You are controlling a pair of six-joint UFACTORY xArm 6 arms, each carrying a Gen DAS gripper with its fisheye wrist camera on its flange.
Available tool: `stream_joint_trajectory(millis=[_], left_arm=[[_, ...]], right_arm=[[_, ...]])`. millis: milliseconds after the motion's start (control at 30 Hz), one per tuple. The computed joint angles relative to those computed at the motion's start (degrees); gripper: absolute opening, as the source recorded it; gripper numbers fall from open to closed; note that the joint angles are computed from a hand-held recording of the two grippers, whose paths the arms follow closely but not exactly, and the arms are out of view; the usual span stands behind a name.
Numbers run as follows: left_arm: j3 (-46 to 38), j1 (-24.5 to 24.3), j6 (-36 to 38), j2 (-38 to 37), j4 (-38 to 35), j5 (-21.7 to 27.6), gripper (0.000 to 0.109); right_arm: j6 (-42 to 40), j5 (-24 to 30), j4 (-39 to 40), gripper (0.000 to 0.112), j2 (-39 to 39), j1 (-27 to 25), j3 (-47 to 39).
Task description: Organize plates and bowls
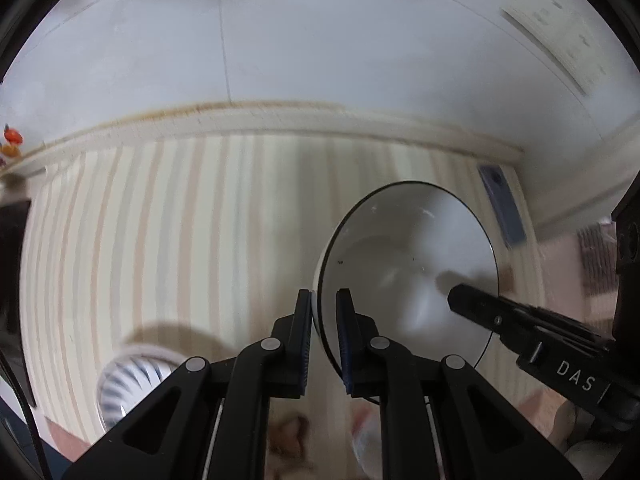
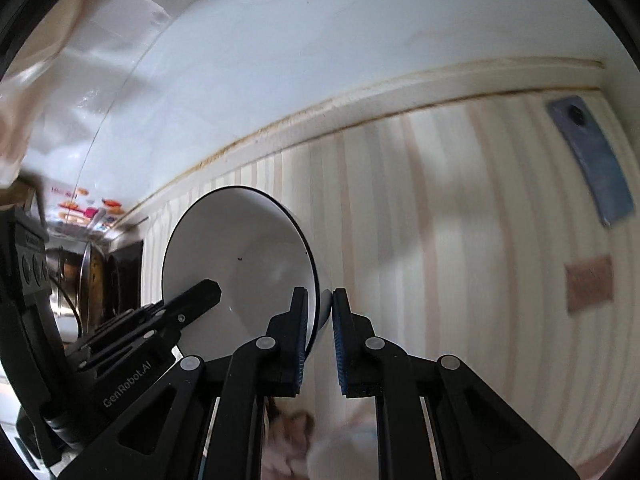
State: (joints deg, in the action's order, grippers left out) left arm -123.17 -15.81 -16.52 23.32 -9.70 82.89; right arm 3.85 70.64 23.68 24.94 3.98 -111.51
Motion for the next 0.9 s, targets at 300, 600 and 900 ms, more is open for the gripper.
stream_joint_trajectory(millis=[300, 600, 900], left_arm=[[18.5, -5.2, 0.6, -13.3, -3.1, -2.8, 0.01], [25.1, -8.7, 2.3, -16.9, -2.1, -3.9, 0.01], [28.9, -9.9, 1.9, -18.0, 0.2, -4.4, 0.01]], right_arm=[[-1.0, -2.9, -2.5, 0.015, -22.6, -2.6, 26.7], [-1.5, -2.0, -1.5, 0.015, -30.9, -5.0, 39.1], [-2.6, -2.6, -0.4, 0.015, -31.9, -5.8, 43.2]])
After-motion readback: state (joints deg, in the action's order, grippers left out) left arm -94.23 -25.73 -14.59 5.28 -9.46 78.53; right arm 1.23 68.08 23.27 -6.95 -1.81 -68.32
